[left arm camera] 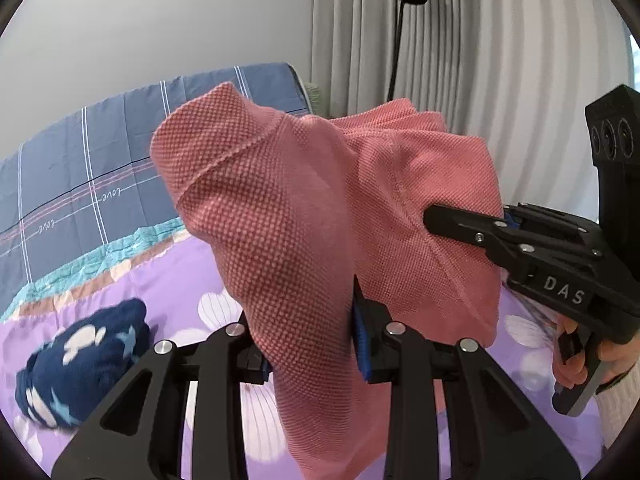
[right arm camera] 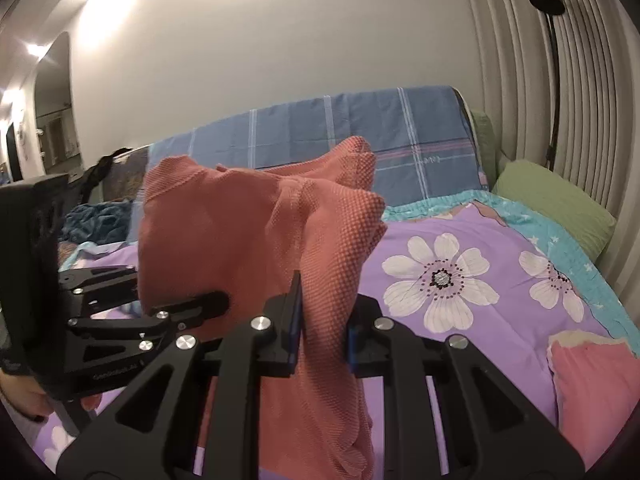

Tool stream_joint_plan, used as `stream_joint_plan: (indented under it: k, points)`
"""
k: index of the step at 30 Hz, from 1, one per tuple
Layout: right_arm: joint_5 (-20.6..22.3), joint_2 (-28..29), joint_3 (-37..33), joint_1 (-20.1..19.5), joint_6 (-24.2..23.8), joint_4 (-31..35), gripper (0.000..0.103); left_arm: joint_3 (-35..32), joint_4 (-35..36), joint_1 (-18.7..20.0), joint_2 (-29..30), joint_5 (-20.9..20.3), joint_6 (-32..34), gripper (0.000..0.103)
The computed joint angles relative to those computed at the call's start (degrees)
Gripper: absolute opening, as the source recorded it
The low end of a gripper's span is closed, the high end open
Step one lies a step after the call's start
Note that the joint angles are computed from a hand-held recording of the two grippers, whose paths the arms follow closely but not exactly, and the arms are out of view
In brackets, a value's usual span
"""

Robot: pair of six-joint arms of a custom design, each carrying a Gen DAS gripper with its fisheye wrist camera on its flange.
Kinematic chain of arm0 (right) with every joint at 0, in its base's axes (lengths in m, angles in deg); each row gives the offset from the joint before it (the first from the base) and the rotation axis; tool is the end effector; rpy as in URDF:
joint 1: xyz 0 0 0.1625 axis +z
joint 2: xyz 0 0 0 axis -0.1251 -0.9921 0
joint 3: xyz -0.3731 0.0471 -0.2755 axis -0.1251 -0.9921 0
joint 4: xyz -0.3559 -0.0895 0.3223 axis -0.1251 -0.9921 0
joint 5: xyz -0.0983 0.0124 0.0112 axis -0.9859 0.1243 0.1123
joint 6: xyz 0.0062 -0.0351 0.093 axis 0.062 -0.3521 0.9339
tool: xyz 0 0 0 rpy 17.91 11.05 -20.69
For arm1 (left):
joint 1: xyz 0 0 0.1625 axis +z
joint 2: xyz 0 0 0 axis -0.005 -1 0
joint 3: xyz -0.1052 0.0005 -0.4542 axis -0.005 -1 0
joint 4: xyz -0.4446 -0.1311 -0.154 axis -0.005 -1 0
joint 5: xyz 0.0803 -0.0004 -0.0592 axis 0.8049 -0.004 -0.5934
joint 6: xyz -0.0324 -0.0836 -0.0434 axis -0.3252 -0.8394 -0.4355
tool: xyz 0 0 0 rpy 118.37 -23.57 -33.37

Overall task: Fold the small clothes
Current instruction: 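Lift the folded coral shirt with the left gripper, then lower the folded shirt onto the bed beside the navy bundle, open left gripper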

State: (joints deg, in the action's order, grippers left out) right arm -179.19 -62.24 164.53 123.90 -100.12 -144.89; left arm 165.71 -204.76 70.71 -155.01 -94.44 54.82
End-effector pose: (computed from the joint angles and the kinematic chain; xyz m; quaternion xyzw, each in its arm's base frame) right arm 0.4483 -0.6671 -0.0221 0.3235 -0.8396 0.4125 0.1425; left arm -0.0427 -0.6591 0.4060 0.2909 0.8340 -0.3859 0.2662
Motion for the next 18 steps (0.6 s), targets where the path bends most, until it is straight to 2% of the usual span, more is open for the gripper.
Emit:
stream_joint_plan:
  k: [6, 7, 8, 10, 11, 12, 13, 15, 16, 18]
  points:
    - [-3.89, 6.86, -12.05, -2.26, 0.76, 6.63, 0.017, -7.44, -1.26, 3.17, 8.53, 0.15, 0.01, 0.033]
    - [-4.46, 8.35, -14.56, -2.85, 1.26, 8.56, 0.017, -8.33, -2.31, 3.59, 9.86, 0.9, 0.07, 0.039]
    - [-5.17, 9.4, -16.1, -3.16, 1.6, 9.66, 0.019, -9.2, -4.04, 3.96, 11.37, 2.42, 0.62, 0.05]
    - [-9.52, 12.53, -20.53, -3.76, 2.56, 12.66, 0.03, -10.85, -9.66, 4.8, 14.88, 7.88, 3.19, 0.059]
    - [-12.63, 14.38, -23.08, -4.2, 3.2, 15.35, 0.036, -11.01, -9.58, 5.19, 15.33, 8.79, 3.07, 0.059]
    - [-14.16, 15.29, -24.14, -4.6, 3.9, 17.31, 0.036, -11.33, -7.8, 6.23, 15.55, 9.05, 1.86, 0.06]
    - [-14.52, 15.67, -24.28, -5.15, 4.96, 18.72, 0.036, -11.14, -6.36, 6.89, 15.38, 8.88, 0.57, 0.06]
    - [-11.94, 14.77, -21.63, -6.61, 8.11, 20.32, 0.036, -10.18, -2.62, 8.6, 14.35, 6.63, -2.06, 0.062]
    - [-11.2, 14.37, -20.39, -7.09, 9.34, 21.13, 0.036, -9.81, -0.96, 9.26, 14.01, 5.78, -2.54, 0.067]
    - [-12.32, 14.19, -18.38, -7.38, 10.32, 21.8, 0.042, -8.43, -1.58, 9.82, 13.87, 5.85, -1.5, 0.076]
